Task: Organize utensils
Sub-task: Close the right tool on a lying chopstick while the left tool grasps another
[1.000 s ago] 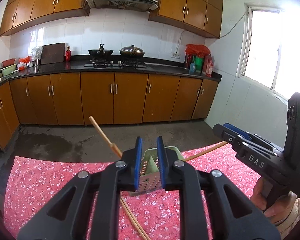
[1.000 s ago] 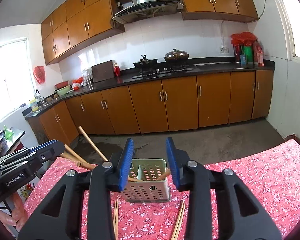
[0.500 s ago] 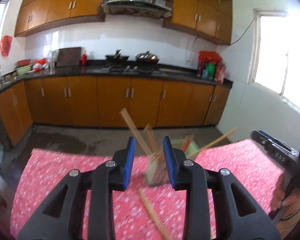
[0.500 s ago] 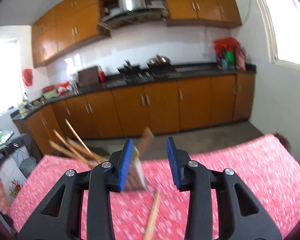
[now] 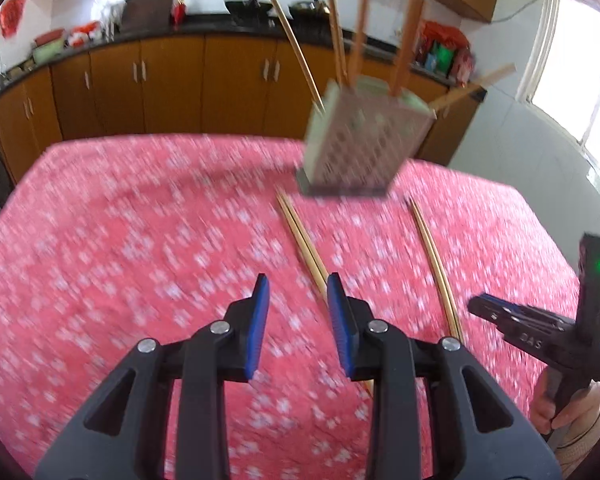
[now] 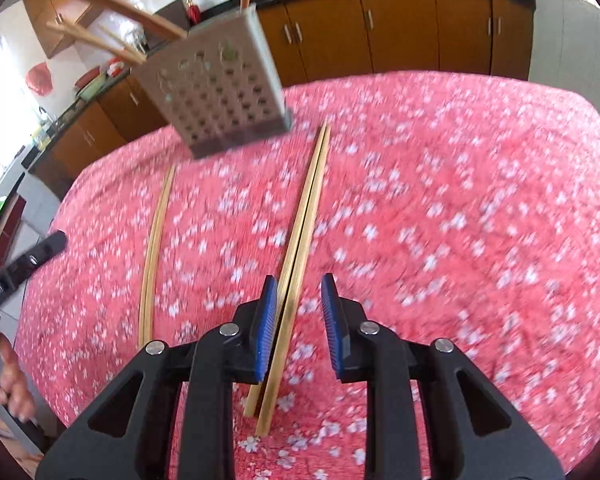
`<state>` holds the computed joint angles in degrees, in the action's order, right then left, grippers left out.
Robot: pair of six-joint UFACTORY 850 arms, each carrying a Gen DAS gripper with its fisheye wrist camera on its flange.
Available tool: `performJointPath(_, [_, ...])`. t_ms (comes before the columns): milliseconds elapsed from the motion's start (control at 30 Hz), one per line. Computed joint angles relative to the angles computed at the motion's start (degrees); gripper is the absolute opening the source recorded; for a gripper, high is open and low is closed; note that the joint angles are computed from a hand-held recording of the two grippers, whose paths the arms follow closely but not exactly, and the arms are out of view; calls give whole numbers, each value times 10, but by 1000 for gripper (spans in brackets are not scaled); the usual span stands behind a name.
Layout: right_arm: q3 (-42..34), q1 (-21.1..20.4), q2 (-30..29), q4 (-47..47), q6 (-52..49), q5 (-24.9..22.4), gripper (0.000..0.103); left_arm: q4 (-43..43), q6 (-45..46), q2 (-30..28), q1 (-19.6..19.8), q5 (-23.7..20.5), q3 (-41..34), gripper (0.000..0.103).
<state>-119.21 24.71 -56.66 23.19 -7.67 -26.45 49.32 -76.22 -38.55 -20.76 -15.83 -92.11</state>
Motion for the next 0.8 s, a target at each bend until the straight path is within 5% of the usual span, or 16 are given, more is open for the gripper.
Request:
performJointPath(267, [-2, 14, -10, -137, 119, 8, 18, -189, 162, -44, -15, -1, -28, 31])
performJointPath(367, [-7, 12, -13, -111, 86, 5, 18, -246, 217, -56, -15, -5, -42, 31])
performJointPath(467, [-3, 17, -12, -213, 172, 18, 8, -302, 272, -69, -15, -11, -58, 31])
performJointPath(800, [-20, 10, -22, -207, 187, 15, 8, -241, 230, -78, -25, -51, -77, 29])
